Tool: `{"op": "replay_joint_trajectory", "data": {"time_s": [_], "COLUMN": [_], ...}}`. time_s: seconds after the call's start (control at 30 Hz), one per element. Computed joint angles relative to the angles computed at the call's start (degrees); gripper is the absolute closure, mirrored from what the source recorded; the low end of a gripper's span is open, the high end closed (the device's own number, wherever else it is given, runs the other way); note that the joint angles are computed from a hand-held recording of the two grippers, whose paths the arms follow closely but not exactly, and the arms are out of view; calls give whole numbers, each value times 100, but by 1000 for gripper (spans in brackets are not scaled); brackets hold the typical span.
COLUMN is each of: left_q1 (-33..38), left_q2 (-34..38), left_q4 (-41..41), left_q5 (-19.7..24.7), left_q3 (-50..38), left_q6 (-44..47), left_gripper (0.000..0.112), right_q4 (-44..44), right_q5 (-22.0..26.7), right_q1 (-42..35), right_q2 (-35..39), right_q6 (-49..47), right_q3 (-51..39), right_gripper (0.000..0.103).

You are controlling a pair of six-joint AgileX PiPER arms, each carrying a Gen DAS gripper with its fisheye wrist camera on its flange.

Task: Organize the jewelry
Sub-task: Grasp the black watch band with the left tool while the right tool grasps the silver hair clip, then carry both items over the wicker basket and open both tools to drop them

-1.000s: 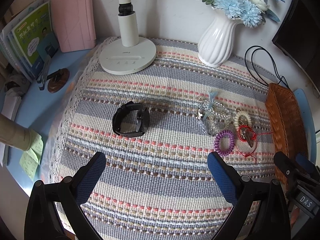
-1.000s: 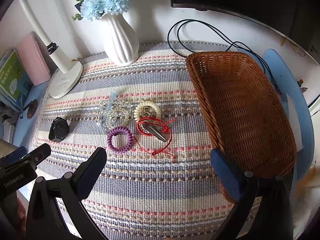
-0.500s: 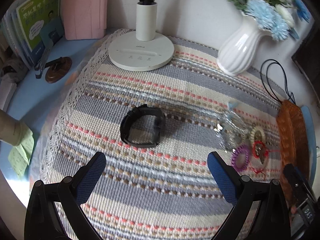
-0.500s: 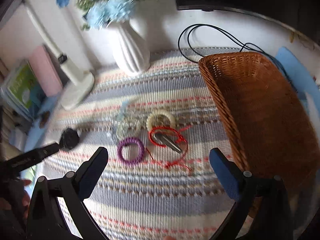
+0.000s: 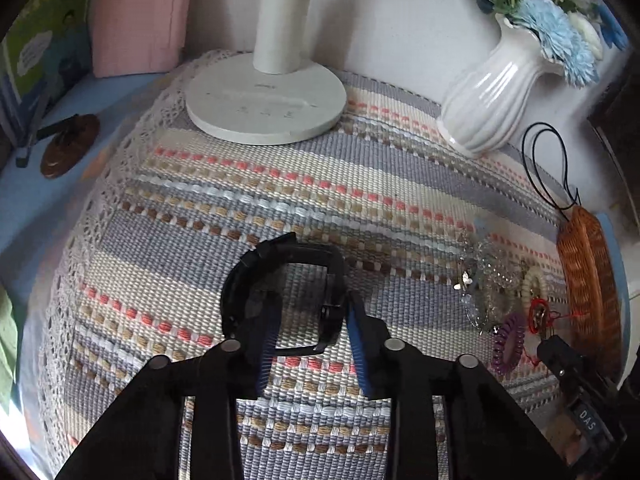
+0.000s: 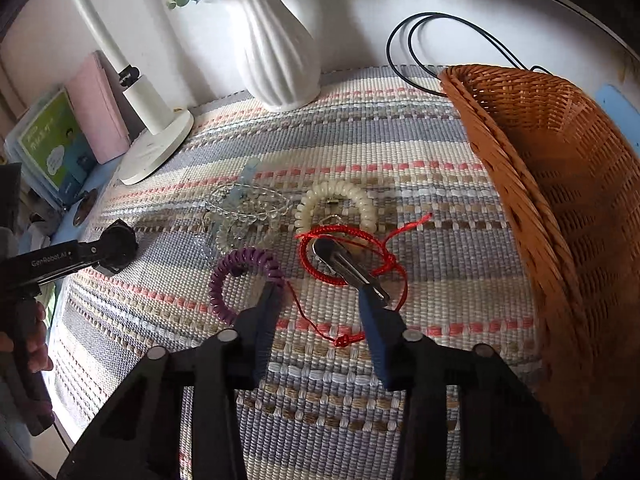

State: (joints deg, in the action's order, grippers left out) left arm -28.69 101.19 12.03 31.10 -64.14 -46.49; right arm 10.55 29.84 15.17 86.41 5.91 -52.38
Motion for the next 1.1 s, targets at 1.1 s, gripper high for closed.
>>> {"op": "replay_joint_trajectory", "data": {"time_s": [1.1], "left_q1": [-43], "left_q2": [-757], "left_q4": [-943], "left_q5": [-270], "left_q3": [258], "left_q6": [565], "left_gripper": [99], "right_q4": [195], "right_q5": [-436], "right_q1": [-127], "right_q2": [198], "right_q6": [-772], "right_q3": [42], "right_gripper": [85]}}
